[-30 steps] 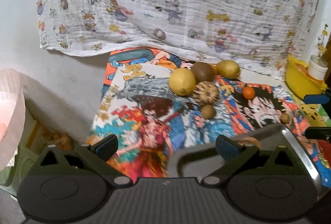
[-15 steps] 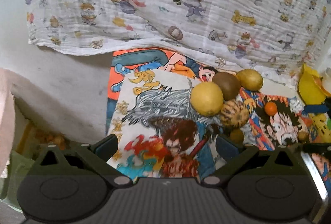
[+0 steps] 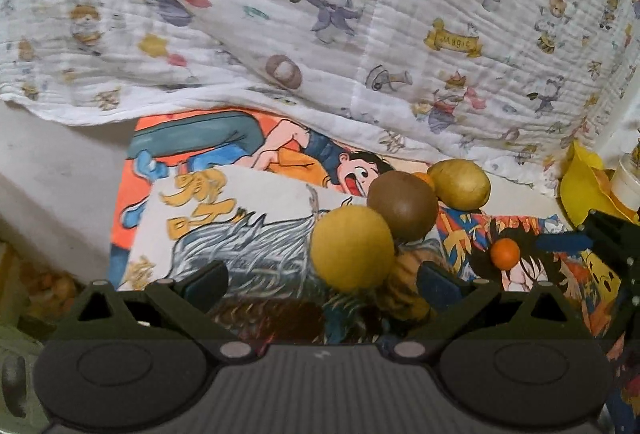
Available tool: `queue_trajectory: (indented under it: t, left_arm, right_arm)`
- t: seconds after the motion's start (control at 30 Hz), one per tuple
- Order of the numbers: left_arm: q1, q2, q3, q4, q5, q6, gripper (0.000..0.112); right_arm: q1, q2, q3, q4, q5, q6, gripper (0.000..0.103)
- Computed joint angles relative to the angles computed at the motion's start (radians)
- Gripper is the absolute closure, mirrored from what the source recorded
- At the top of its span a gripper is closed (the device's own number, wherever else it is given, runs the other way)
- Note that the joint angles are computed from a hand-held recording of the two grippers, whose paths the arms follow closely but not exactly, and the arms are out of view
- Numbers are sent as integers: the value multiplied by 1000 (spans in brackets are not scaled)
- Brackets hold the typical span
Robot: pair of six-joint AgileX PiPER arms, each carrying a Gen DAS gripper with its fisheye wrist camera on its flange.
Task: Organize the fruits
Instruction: 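Move the left tool to a yellow lemon while the right tool reaches a brown kiwi, then close the left tool on the lemon while the right tool grasps the kiwi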
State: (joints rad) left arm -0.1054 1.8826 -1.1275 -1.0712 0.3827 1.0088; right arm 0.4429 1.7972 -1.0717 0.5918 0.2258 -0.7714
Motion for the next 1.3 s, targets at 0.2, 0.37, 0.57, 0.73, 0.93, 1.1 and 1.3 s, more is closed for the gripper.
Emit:
queue_trajectory:
  t: [0.2,0.37,0.57,0.73,0.93,1.1,1.3]
  left_arm:
    - [6,71,-84,46,39,-71,10]
    - [16,124,-142,58,81,-118,10]
    - [13,159,-176,55,99,-136,13]
    - [19,172,-197,59,118,-149,16]
    - [33,199,-243,90,168,-180,21]
    - [32,214,-282,144,206,-198,24]
    - [38,229,-314,167,248,-199,30]
  right_arm:
    - [-14,27,-7,54,-3,-59,1]
    - [-36,43,-8,157,-2,-156,1]
    - [-43,61,-22,192,-1,-198,1]
    - [-36,81,-52,199,8,-229,1]
    - [-7,103,-141,-141,23,-178,2]
    - [-22,180,-293,-206,117,-392,9]
    - [-22,322,-522,-285,248,-435,16]
